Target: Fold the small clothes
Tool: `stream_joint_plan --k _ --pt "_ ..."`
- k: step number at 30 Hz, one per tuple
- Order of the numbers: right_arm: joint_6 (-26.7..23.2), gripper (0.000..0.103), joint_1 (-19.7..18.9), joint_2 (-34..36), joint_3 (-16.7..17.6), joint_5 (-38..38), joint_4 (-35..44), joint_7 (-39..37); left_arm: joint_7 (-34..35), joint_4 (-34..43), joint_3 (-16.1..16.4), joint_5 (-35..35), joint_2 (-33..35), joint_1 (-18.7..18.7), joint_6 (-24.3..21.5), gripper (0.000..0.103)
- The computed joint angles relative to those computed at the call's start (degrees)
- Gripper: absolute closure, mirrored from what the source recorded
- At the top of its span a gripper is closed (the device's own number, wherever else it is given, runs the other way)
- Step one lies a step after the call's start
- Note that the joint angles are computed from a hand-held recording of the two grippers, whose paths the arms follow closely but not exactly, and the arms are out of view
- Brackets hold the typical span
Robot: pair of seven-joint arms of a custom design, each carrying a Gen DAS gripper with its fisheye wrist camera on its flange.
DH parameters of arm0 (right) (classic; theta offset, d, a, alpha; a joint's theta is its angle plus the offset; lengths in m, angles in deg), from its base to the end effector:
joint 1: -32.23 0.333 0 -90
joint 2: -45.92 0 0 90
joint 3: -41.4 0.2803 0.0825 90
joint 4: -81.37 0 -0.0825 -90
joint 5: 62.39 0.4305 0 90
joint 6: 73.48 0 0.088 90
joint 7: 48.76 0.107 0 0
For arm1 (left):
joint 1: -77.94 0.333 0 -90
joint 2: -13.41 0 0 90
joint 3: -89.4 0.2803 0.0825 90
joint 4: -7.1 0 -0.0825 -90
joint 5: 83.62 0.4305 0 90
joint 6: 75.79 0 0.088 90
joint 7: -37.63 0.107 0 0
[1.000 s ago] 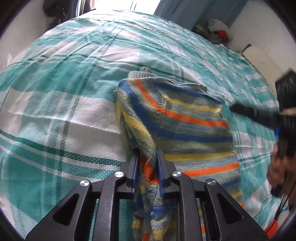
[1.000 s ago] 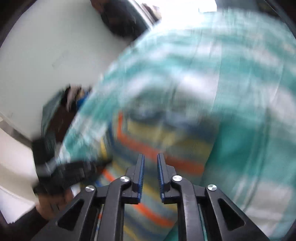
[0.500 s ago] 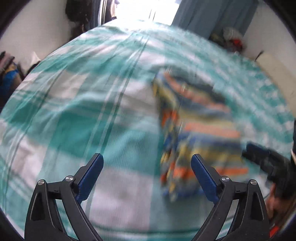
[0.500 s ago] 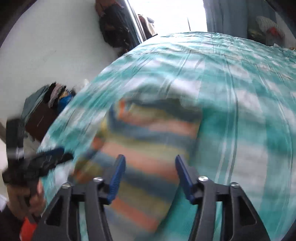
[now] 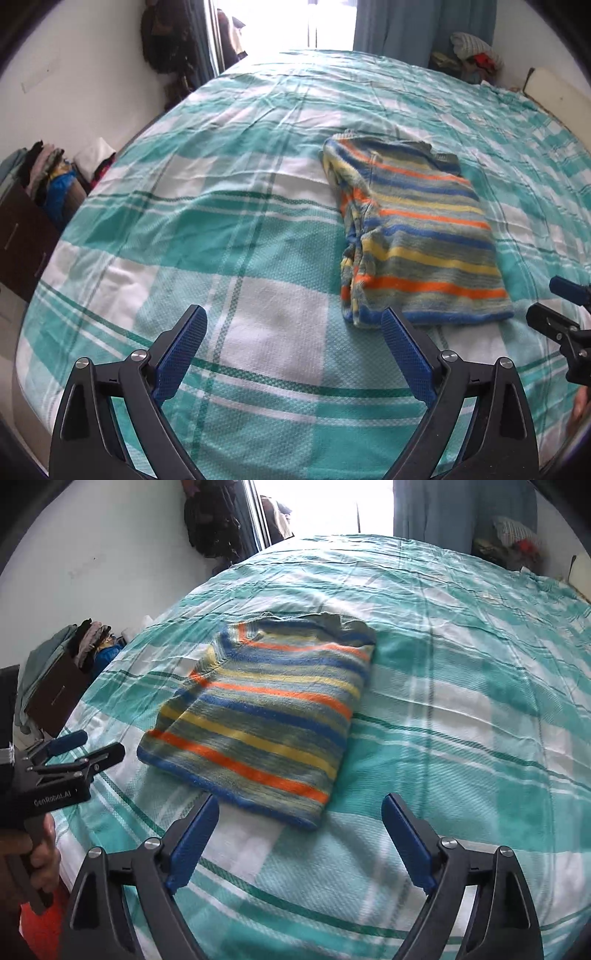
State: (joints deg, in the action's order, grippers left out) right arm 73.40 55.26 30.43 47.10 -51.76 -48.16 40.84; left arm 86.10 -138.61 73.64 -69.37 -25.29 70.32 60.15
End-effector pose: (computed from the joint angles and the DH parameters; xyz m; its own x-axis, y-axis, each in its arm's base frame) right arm 0.4945 0.2701 0.4820 0.4107 -0.9012 -0.1385 -0.7979 -0.2817 -0.5330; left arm 0.4207 -0.1802 0.4951 0.2010 -0.9793 -0.0241 -0.8083 -0.1519 -0.5688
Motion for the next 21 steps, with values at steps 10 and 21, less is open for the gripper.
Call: stream_joint_plan --k 10,21 --pt "-3.0 0.014 -0.5 12.5 -7.4 31.9 11.4 -19.0 16.5 3.8 13.5 -18.6 11.3 -6.6 17.1 0.001" --pt "-24.5 0.035 -14.4 43.6 2.0 57.9 43.0 -25.4 46.9 12.2 18.3 -47.9 24.8 -11.2 15.2 0.004"
